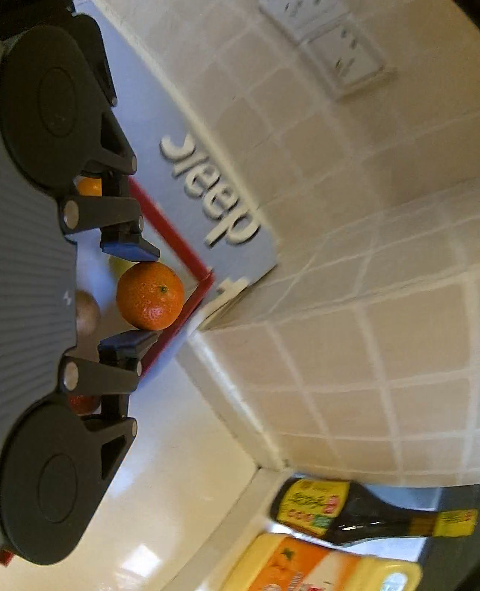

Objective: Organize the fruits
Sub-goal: 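Carry both tangerines into the red box and open both tools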

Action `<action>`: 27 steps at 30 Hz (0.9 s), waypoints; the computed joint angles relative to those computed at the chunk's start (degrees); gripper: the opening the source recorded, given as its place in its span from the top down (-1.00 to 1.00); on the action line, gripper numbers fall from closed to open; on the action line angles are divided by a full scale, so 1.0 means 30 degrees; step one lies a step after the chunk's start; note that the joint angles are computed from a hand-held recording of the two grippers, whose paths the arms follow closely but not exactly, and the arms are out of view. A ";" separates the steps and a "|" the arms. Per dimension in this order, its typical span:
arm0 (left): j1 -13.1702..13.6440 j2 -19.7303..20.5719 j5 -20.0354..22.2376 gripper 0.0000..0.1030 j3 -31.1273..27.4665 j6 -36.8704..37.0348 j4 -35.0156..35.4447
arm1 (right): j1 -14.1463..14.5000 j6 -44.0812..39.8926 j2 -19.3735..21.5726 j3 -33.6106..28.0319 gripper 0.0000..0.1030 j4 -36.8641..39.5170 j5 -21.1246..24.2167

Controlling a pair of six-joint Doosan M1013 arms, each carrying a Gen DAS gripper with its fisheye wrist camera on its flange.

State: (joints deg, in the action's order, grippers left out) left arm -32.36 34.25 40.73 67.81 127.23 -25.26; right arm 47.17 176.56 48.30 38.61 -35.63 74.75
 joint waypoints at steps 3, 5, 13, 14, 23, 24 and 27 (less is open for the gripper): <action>0.0007 0.0310 0.0656 0.15 -0.0320 -0.0535 0.0190 | -0.0142 -0.0087 0.0613 -0.0712 0.18 0.0463 0.1035; -0.0036 0.0277 0.0437 0.15 -0.0168 -0.0430 0.0256 | -0.0252 0.0370 0.0478 -0.0178 0.18 0.0751 0.0405; -0.0431 0.0281 -0.0060 0.13 -0.0119 -0.1042 0.1700 | -0.0721 0.0699 0.0820 -0.0289 0.17 0.2292 0.0522; -0.0482 0.0297 0.0053 0.13 -0.0135 -0.0952 0.1703 | -0.0718 0.0679 0.0895 -0.0387 0.17 0.2219 0.0608; -0.0663 0.0345 0.0673 -0.07 -0.0346 -0.2383 0.2523 | -0.0627 0.0594 0.0784 -0.0304 0.14 0.2321 0.0646; -0.0640 0.0256 0.0719 -0.07 -0.0305 -0.2460 0.2527 | -0.0574 0.0763 0.0680 -0.0191 0.14 0.2215 0.0713; -0.0547 -0.0337 0.0290 -0.07 0.0143 -0.2403 0.2244 | -0.0294 0.1195 0.0295 0.0038 0.14 0.1546 0.0886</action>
State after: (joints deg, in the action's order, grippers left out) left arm -34.01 33.24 41.60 68.24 120.02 -18.53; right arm 46.29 180.14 49.19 38.72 -30.99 77.41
